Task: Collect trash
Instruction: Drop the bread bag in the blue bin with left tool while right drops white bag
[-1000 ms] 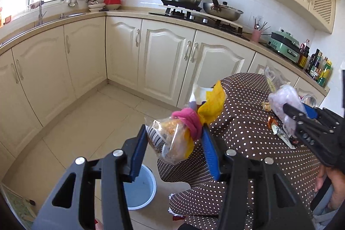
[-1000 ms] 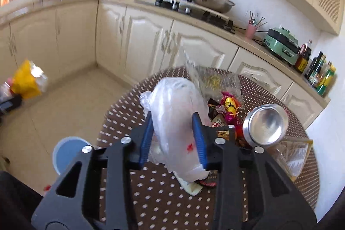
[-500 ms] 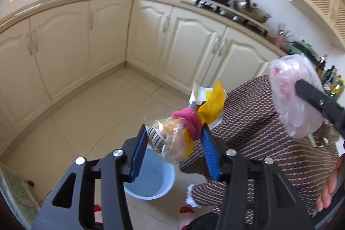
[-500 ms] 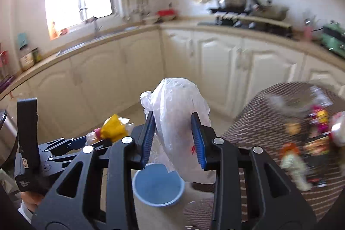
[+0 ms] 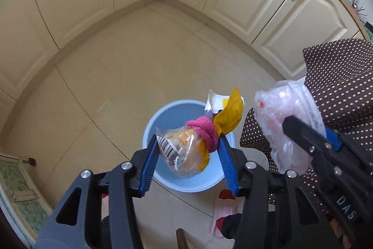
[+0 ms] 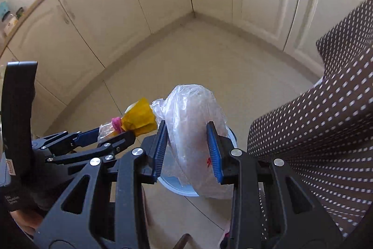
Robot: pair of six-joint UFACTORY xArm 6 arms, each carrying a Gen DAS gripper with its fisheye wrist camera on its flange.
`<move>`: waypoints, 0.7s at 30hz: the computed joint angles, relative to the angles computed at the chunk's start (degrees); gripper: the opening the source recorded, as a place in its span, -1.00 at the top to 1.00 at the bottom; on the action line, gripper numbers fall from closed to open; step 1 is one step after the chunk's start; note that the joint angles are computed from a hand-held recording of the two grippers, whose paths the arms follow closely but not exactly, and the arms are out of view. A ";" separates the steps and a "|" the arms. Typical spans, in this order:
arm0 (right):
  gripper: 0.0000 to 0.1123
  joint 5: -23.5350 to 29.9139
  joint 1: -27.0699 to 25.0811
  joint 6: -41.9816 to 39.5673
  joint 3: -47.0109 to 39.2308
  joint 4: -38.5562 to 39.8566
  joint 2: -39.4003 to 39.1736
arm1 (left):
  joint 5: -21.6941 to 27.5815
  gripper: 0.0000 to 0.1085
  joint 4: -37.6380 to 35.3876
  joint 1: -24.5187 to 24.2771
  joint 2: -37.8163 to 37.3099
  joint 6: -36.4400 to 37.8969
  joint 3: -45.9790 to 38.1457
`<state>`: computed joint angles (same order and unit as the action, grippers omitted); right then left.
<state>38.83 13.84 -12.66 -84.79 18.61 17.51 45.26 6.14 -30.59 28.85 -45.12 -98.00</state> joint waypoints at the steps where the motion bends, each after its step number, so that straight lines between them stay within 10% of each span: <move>1: 0.40 0.47 -0.11 0.66 -0.56 -0.36 1.13 | 0.32 0.05 -1.26 0.24 1.27 0.82 -0.96; 5: 0.40 1.70 -0.38 2.46 -2.17 -0.75 3.99 | 1.14 -0.23 -4.92 1.03 4.52 3.02 -3.51; 21: 0.33 0.73 0.78 2.48 -1.90 2.61 6.16 | -0.63 -0.25 -3.02 2.17 1.00 -2.13 2.63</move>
